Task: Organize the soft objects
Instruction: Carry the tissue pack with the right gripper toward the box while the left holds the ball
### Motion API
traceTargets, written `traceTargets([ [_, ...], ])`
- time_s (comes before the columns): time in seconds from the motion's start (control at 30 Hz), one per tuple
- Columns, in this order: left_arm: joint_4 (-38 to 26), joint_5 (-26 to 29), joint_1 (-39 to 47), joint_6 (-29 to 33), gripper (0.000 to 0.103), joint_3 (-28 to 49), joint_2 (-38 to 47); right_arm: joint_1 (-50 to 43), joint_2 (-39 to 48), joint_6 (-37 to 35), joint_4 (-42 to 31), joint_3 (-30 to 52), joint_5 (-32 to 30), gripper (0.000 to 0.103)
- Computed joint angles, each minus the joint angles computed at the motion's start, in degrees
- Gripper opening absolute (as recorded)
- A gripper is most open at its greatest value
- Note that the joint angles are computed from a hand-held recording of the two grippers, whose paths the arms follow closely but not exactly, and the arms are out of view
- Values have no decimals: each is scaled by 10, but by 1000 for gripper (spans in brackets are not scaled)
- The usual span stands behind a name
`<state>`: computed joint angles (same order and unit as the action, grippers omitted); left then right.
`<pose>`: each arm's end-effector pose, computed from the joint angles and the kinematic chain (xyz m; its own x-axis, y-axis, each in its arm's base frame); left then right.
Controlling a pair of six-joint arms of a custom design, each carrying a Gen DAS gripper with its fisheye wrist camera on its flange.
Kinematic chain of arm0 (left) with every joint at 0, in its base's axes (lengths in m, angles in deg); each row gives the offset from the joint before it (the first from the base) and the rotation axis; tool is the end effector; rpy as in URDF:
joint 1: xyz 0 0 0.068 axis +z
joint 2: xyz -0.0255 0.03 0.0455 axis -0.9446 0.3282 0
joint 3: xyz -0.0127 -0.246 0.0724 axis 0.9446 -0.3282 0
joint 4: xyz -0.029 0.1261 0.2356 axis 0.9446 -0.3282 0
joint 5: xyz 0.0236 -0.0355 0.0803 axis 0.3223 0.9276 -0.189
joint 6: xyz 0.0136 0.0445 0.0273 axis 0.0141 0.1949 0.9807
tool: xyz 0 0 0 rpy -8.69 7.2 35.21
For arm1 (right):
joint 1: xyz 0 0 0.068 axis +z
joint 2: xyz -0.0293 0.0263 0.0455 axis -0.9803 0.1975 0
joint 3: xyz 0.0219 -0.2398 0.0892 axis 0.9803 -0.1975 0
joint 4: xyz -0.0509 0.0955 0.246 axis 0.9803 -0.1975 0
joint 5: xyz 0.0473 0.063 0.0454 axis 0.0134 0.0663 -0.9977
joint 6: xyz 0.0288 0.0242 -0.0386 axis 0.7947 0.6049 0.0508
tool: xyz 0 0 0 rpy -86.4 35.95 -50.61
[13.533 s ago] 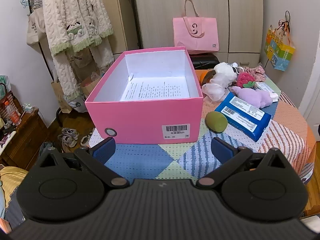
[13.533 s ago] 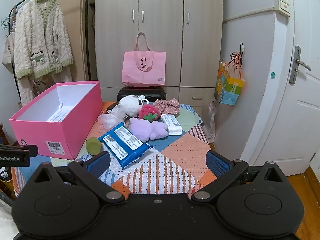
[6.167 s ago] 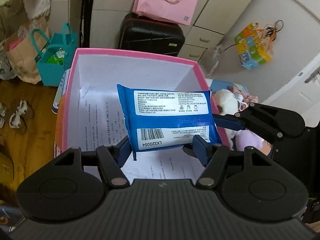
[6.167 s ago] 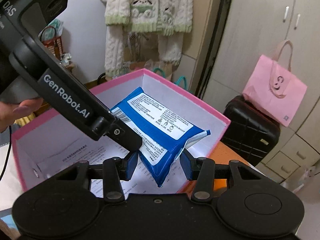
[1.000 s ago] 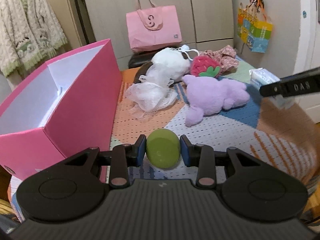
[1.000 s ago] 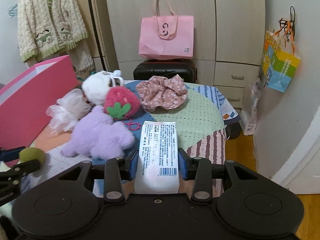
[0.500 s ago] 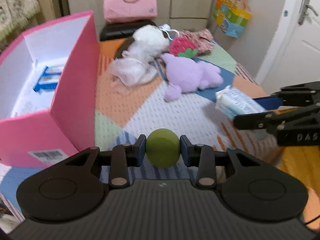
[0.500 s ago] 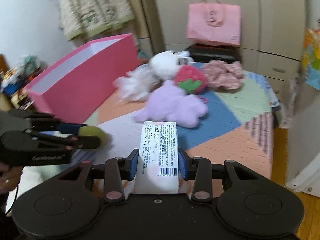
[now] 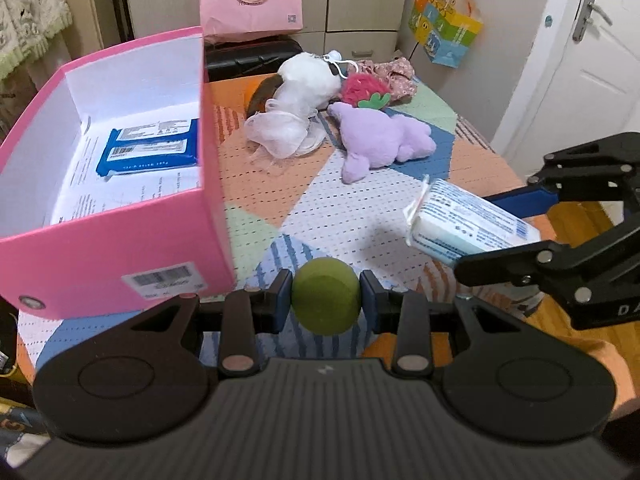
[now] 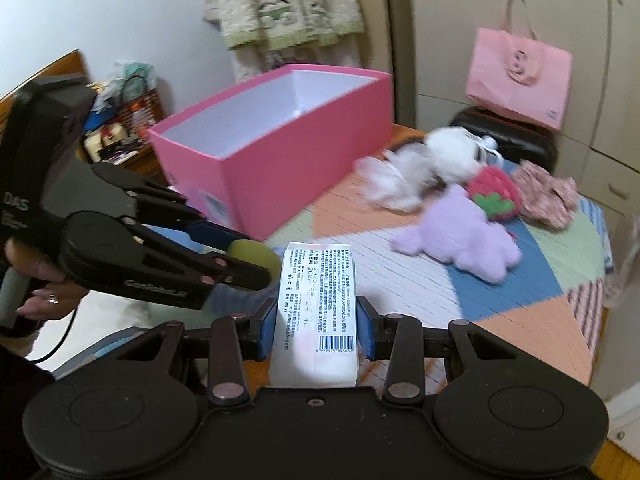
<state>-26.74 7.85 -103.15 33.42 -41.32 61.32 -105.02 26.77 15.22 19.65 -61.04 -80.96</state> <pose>0.2061 -0.1340 0.1131 -0.6692 0.3833 -0.6365 0.5568 0.8260 -0.0879 0.1419 -0.0452 0.1316 -0.6680 -0.2358 -0.7058 -0.4623 0.8747 0.1454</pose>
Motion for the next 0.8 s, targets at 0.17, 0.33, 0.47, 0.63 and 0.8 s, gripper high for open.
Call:
traceTargets([
  [0.17, -65, 70, 62, 36, 35, -7, -67, 61, -62, 39, -34, 8, 11, 45],
  [0.33, -133, 145, 129, 89, 35, 8, -107, 122, -105, 81, -55, 25, 17, 45],
  [0.47, -138, 174, 173, 118, 35, 8, -136, 201, -120, 153, -12, 34, 55, 45],
  [0.63, -118, 219, 233, 139, 35, 28, -133, 292, -62, 237, 89, 54, 106, 45],
  [0.8, -92, 235, 284, 152, 35, 65, -102, 331, 56, 268, 171, 112, 117, 45],
])
